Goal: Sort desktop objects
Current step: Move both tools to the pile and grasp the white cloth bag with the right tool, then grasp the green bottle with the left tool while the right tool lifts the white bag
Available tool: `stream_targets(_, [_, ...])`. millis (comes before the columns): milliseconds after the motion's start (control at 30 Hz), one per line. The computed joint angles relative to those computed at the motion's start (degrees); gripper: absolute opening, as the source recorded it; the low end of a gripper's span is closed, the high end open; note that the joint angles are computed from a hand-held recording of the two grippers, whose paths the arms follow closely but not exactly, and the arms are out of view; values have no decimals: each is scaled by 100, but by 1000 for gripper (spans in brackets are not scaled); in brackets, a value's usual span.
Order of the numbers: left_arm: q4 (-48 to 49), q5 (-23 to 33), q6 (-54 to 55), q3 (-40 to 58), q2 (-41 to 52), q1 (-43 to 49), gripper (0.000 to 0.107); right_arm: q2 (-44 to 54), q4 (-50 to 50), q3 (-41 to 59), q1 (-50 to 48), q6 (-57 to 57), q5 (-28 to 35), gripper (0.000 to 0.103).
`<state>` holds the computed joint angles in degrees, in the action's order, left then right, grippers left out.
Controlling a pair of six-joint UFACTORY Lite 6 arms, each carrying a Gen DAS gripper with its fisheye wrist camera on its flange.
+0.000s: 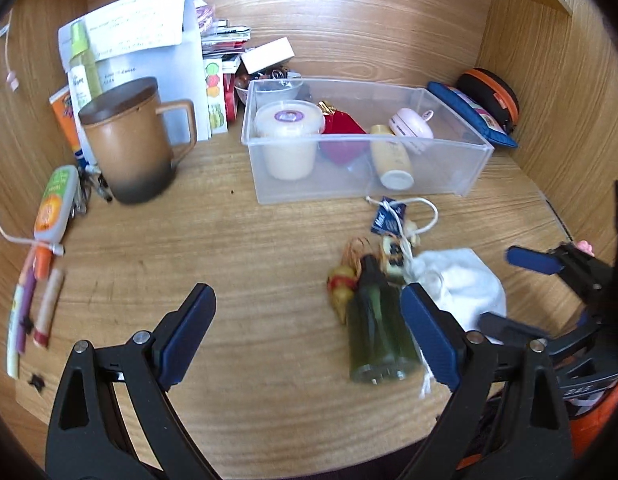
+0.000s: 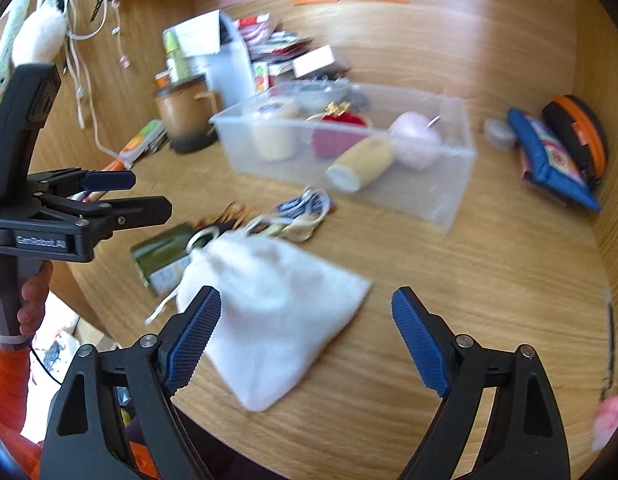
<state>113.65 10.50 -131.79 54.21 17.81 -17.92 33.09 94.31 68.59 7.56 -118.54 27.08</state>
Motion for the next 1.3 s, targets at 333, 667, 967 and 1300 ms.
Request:
stream_targets(333, [2288, -129, -2439, -288, 64, -6, 95, 432, 577, 95, 404, -434, -83, 86])
stream_targets(667, [1924, -190, -2050, 129, 531, -234, 95, 619, 153, 258, -203, -53, 521, 32])
stream_targets(967, [1278, -72, -1436, 479, 875, -315, 86, 529, 426, 448, -639, -209, 212, 23])
stream_targets(1300, [1024, -270, -1063, 741, 1134, -248, 41, 635, -366, 737, -765, 475, 167, 53])
